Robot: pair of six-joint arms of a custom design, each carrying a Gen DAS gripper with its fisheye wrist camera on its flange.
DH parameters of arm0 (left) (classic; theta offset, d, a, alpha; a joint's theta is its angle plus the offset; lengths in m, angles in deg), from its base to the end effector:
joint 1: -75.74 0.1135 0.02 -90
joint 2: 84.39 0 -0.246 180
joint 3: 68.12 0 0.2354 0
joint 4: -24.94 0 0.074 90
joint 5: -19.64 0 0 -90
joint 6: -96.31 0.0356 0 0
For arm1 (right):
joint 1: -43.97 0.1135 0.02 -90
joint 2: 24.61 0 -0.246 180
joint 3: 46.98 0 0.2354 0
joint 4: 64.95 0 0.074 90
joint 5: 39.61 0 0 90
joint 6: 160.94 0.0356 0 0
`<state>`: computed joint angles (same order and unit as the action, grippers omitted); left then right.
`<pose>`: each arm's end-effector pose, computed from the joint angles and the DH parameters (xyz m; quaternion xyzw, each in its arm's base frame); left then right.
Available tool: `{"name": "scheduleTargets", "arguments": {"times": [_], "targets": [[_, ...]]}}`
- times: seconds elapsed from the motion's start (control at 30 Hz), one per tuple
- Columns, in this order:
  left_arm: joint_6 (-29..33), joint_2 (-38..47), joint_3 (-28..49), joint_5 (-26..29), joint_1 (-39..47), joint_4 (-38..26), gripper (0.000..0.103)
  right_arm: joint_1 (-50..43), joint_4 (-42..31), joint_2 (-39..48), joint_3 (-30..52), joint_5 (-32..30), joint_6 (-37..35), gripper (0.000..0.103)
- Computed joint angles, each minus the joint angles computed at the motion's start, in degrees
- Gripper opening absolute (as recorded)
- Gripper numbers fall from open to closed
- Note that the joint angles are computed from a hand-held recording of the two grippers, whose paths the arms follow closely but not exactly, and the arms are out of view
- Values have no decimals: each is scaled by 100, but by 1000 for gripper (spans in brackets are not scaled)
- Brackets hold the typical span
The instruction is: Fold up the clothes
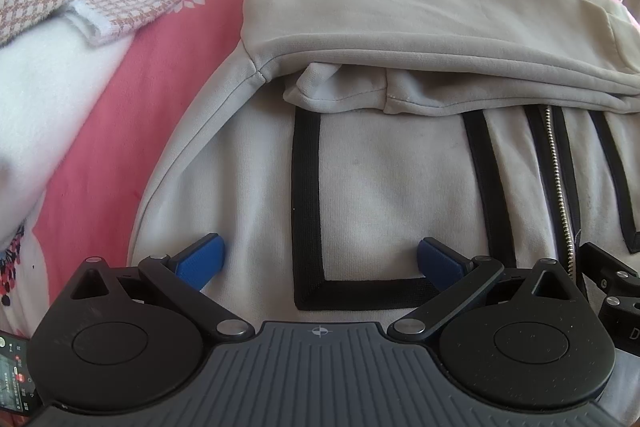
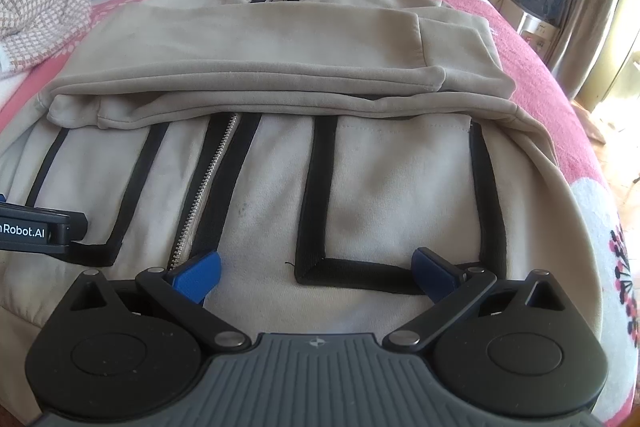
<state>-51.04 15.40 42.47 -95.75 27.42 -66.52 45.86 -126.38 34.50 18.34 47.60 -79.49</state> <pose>0.2177 -0.2216 0.2953 -0.0944 0.9679 0.0690 0.2225 0.1901 0.0080 0.2601 -0.0940 0.9494 0.0058 0.2996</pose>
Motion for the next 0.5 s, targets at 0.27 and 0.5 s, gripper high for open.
{"name": "scheduleTargets", "arguments": {"times": [0.27,0.5], "targets": [[-7,16,25,-6,-8,-16,103,16,0,-17,-8,22,2,103],[20,-6,9,-7,1,-10,103,23,12,-53,-36,39,1,103]]}}
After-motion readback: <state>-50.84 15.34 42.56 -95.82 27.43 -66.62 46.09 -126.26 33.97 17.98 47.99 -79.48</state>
